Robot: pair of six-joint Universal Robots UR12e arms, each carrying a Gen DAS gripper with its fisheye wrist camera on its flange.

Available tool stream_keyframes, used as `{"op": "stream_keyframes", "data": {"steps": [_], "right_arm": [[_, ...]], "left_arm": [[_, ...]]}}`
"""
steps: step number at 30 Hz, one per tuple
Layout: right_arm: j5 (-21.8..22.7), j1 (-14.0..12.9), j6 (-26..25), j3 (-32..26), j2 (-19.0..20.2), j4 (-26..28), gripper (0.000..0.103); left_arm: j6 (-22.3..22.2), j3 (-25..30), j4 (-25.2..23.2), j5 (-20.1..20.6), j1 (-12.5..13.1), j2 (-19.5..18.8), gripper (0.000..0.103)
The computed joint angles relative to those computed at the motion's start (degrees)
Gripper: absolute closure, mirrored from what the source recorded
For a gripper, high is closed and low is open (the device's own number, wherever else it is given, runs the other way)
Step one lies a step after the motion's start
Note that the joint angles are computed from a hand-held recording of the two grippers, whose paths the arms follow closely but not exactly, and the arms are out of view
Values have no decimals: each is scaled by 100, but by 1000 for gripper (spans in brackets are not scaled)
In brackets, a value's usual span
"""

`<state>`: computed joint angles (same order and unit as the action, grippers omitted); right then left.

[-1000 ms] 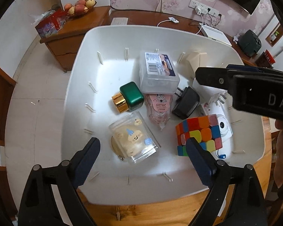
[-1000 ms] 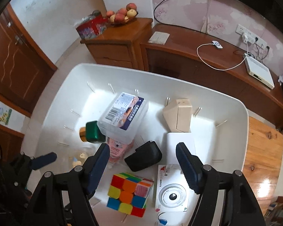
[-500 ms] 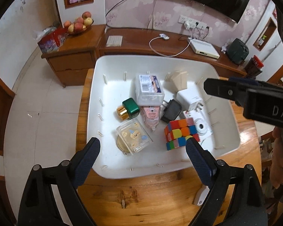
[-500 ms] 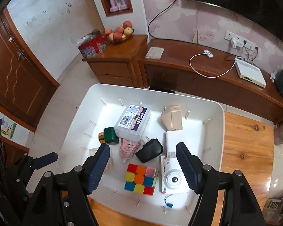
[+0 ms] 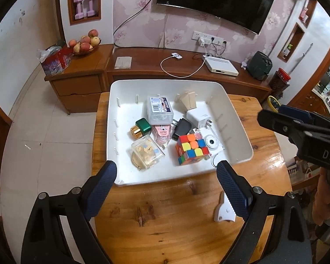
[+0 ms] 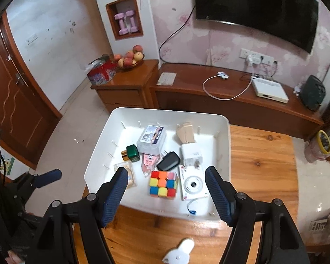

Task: Organize rigid objects
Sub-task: 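Open both tools and lift them away from the tray toward the white stand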

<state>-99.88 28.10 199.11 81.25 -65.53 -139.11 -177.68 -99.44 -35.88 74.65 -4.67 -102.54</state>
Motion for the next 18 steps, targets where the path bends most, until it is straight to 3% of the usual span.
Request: {"op": "stream_keyframes", "data": {"steps": [18], "right_arm": [[-1047,317,1353,1146,-642,-288,30]], "left_arm": [[726,-614,39,-186,-154,431,9]]}}
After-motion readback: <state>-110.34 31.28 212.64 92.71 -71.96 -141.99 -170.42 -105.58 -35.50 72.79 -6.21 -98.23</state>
